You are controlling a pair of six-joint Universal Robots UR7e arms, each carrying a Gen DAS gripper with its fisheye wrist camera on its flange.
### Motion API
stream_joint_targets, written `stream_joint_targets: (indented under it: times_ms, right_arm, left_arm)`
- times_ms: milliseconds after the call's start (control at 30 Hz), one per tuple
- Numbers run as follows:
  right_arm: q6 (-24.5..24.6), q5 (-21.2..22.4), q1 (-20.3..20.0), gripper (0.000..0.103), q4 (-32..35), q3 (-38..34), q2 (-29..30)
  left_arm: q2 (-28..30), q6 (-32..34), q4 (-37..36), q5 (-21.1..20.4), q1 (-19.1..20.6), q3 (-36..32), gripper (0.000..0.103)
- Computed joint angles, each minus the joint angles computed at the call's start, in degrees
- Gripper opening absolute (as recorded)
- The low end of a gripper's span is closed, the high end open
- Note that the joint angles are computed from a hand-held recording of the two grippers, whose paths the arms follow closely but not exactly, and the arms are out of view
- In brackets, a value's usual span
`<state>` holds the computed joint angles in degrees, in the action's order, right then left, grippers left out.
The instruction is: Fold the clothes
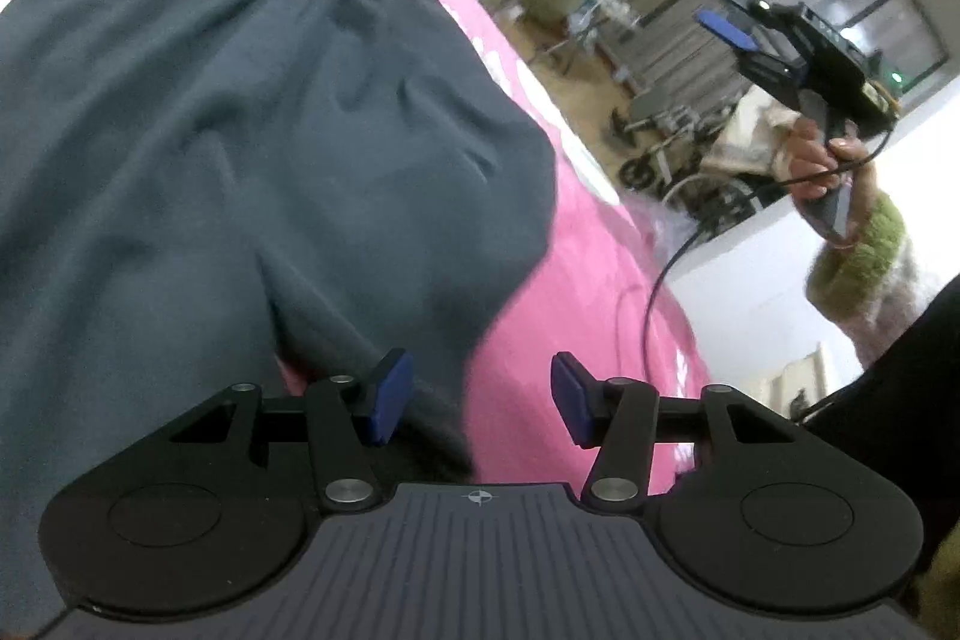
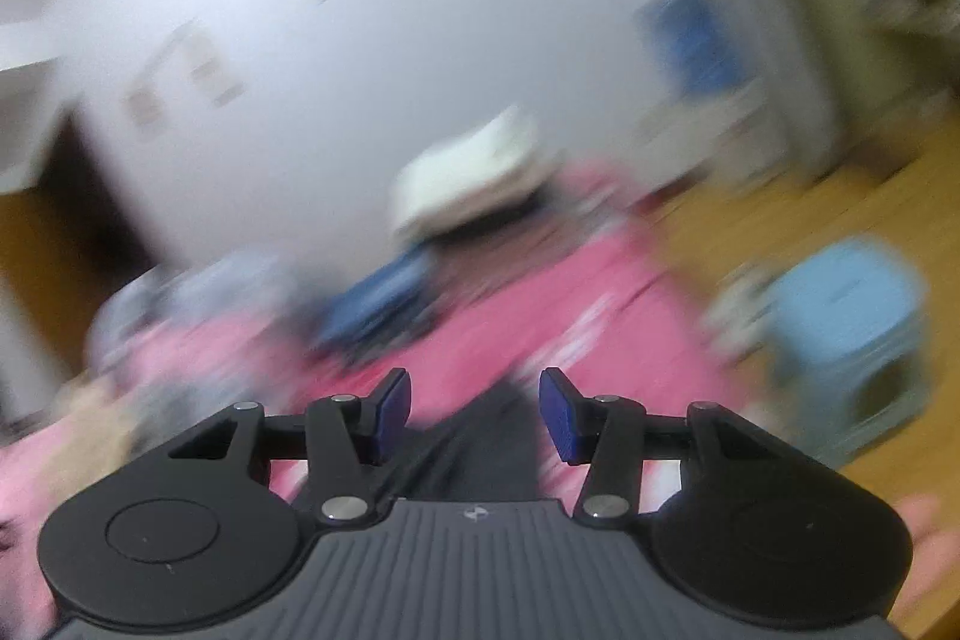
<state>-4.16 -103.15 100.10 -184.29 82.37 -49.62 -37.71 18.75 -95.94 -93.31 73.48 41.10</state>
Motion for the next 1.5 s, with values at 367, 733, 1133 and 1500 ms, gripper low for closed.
stream_joint_targets:
  times_ms: [367,733,1133,1500]
  right_arm:
    - [4.9,21.1,-7.4,0.051,27.1,8.2,-1.4]
    - [7.3,12.2,-6.6,0.031,11.8,6.6,6.4]
    - [13.8,13.2,-5.5,0.009,17.2,0.0,4.7]
    - [15.2,12.2,-8.1,0.049,13.3,6.1,4.1]
  left_arm:
    - [-9.7,-0.4,-15.4,23.5,-6.3,24.1,0.051]
    - [-9.0,9.7,-31.1,30.8,-8.1,32.5,0.03]
    - [-4.8,-30.2,-18.8,-7.8,2.4,17.4,0.003]
    - [-4.3,-30.4,-20.9,-4.1,2.9,18.1,0.018]
